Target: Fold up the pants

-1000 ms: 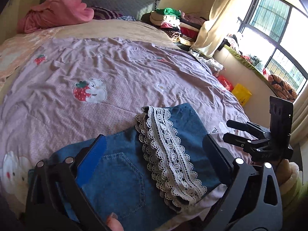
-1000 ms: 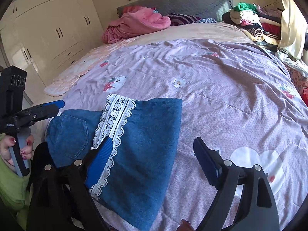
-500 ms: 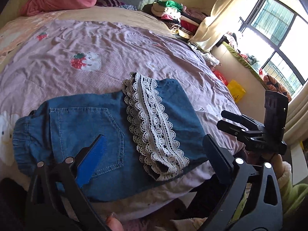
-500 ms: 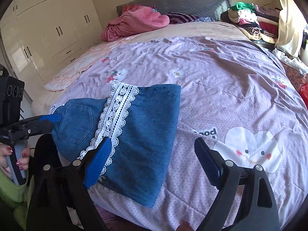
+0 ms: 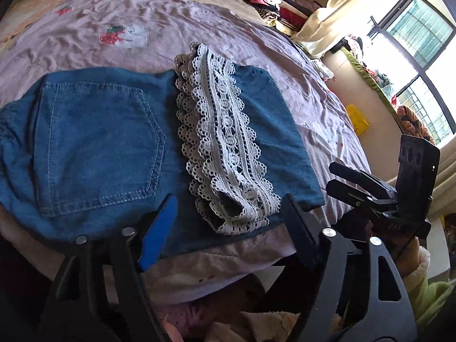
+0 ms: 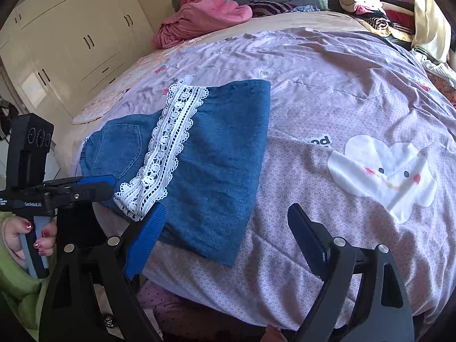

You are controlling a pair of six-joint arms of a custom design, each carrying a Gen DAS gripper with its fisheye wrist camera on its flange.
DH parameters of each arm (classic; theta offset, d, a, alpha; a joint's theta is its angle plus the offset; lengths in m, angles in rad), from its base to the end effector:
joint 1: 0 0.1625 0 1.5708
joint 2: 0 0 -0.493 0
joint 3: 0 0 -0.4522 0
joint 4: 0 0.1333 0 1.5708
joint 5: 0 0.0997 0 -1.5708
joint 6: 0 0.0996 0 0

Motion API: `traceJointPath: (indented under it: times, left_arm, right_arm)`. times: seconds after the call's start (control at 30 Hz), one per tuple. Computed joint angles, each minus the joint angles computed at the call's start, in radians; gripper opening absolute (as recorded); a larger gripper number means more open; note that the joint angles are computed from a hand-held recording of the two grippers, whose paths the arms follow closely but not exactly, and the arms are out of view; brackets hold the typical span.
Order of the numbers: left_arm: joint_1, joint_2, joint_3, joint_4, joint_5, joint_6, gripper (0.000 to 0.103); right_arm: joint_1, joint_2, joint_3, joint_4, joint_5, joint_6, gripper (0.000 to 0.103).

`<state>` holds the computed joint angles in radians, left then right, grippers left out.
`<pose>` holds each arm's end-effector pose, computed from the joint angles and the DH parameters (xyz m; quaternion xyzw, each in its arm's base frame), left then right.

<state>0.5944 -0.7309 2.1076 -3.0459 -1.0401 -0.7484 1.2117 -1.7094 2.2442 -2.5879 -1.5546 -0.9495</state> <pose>-0.3627 -0.4669 -0.0278 0.0968 0.9590 -0.2298 0.1344 -0.0338 -0.4738 0.3783 0.2844 -0.9285 0.1943 0.1391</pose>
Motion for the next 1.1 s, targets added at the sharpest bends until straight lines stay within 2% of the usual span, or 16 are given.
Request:
traceJointPath:
  times: [0.13, 0.2, 0.27, 0.33, 0.4, 0.43, 0.5, 0.6, 0.7, 0.9, 1.0, 1.03, 1.1]
  left_arm:
    - [0.026, 0.008, -0.004, -0.010, -0.061, -0.041, 0.051]
    - [0.032, 0.016, -0.009, 0.000, -0.075, -0.059, 0.047]
    - [0.035, 0.027, -0.013, 0.008, -0.073, -0.082, 0.028]
    - [0.037, 0.036, -0.015, 0.008, -0.065, -0.086, 0.021]
    - [0.035, 0.034, -0.011, 0.003, -0.058, -0.087, 0.014]
    - [0.030, 0.030, -0.009, 0.009, -0.052, -0.088, 0.009]
    - [0.010, 0.015, -0.001, 0.033, -0.028, -0.079, 0.009]
    - [-0.019, 0.007, 0.002, 0.091, 0.004, -0.073, 0.009]
    - [-0.016, 0.021, -0.006, 0.129, 0.021, -0.076, 0.010]
    - [-0.005, 0.029, -0.008, 0.123, 0.034, -0.067, 0.017]
    - [-0.013, 0.019, -0.001, 0.124, 0.044, -0.070, 0.026]
    - [-0.018, 0.016, 0.001, 0.124, 0.050, -0.070, 0.032]
    - [-0.025, 0.005, 0.007, 0.122, 0.057, -0.064, 0.033]
  right_arm:
    - [0.004, 0.011, -0.004, 0.015, -0.012, 0.001, 0.084]
    - [0.012, 0.024, -0.009, 0.021, -0.031, -0.002, 0.079]
    - [0.020, 0.044, -0.014, 0.014, -0.061, 0.011, 0.076]
    - [0.026, 0.062, -0.016, 0.012, -0.090, 0.022, 0.067]
    - [0.030, 0.075, -0.012, 0.006, -0.110, 0.012, 0.050]
    - [0.031, 0.075, -0.008, 0.002, -0.115, 0.004, 0.048]
    - [0.033, 0.065, 0.002, -0.003, -0.112, -0.020, 0.043]
    - [0.032, 0.052, 0.013, -0.011, -0.111, -0.042, 0.042]
    - [0.028, 0.056, 0.022, -0.028, -0.125, -0.048, 0.043]
    - [0.030, 0.058, 0.020, -0.029, -0.126, -0.032, 0.045]
    - [0.023, 0.035, 0.018, -0.021, -0.091, -0.027, 0.050]
    - [0.022, 0.027, 0.020, -0.027, -0.082, -0.031, 0.050]
    - [0.022, 0.011, 0.022, -0.036, -0.063, -0.039, 0.050]
